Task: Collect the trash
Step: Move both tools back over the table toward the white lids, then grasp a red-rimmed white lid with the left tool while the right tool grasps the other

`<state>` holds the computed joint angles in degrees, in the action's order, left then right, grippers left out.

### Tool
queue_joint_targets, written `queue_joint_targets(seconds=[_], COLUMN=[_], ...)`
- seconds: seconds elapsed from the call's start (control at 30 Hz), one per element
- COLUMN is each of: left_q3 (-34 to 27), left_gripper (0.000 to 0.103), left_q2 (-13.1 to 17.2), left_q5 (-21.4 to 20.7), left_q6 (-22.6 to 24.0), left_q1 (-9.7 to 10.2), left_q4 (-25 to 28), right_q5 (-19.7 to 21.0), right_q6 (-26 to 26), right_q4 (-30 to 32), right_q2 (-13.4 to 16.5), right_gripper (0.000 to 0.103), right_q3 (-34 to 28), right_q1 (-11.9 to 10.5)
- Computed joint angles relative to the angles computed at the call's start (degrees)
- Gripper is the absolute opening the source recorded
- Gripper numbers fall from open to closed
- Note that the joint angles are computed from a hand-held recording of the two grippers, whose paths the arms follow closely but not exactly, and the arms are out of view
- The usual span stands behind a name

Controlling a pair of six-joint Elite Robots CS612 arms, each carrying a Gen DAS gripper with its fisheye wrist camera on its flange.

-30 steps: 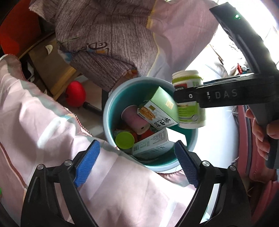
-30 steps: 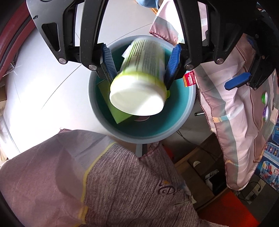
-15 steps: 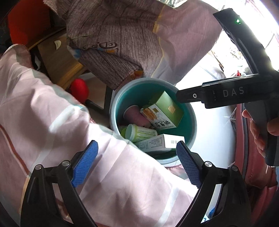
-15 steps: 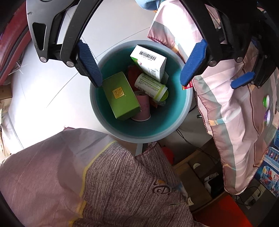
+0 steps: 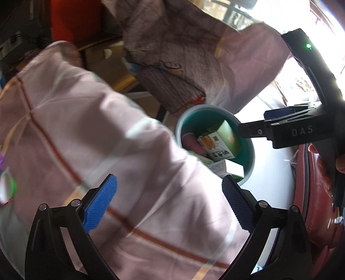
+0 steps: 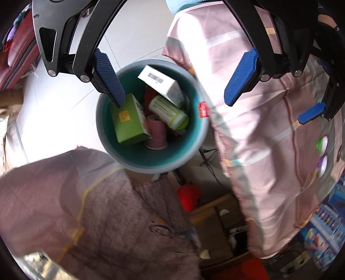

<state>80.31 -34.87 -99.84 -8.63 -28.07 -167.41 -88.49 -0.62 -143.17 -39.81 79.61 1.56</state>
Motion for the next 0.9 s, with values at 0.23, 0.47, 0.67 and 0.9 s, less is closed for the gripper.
queue_joint_targets(seconds=[0.23,0.47,0.67,0.9], left_q3=[5.2,9.3,10.8,8.6], left_gripper=[0.098,0.099,0.099,0.096], left_q2=[-2.4,-3.7,-3.9,-2.5], left_q5=[2.4,5.7,8.0,7.9], left_q6=[-3.7,-7.1,-8.7,-8.7], left_q1=[2.58,5.9,9.51,12.87], left_q4=[-4.6,-7.0,-7.2,-5.8], right_q5=[1.0,3.7,3.7,3.3], right_q6=[-3.4,-4.9,-6.8,-9.0], right_q4=[-2.0,2.6,8.9,13.7], right_q2=[0.7,4.6,8.7,12.1], right_gripper=[0.092,0.092,0.092,0.092], right_q3=[-1.6,-8.2,-16.0,-23.4], right_q1=[3.4,6.6,9.2,11.2])
